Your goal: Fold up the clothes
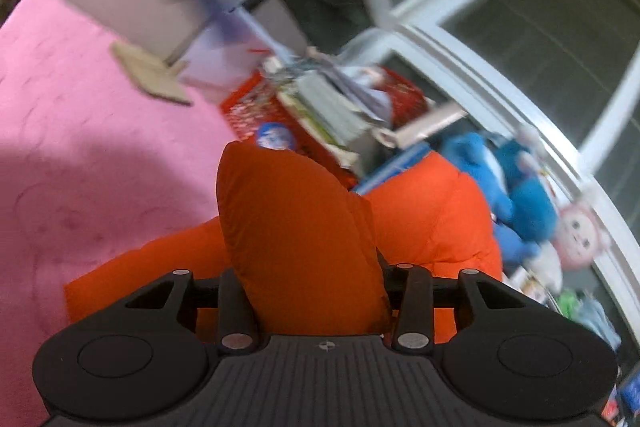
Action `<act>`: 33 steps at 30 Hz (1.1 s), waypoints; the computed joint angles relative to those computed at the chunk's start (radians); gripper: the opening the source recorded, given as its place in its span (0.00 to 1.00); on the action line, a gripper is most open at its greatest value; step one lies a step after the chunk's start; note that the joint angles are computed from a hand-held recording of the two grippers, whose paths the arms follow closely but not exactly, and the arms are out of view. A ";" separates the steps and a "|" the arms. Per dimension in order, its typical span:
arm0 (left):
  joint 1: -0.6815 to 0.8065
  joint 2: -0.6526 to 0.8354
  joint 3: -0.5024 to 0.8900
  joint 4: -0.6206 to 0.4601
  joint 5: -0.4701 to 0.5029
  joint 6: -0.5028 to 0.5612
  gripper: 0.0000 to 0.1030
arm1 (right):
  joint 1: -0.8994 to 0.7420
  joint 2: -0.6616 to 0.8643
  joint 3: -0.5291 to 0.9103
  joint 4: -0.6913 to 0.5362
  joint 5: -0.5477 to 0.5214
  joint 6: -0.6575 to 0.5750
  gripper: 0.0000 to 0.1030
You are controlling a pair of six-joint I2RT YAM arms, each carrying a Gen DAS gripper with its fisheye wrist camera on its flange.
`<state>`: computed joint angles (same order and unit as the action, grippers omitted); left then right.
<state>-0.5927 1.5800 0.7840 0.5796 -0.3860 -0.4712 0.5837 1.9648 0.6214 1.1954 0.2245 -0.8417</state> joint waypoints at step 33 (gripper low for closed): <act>-0.072 0.426 0.319 -0.251 -0.346 -0.032 0.84 | -0.519 -0.298 -0.031 -0.626 -0.599 0.722 0.27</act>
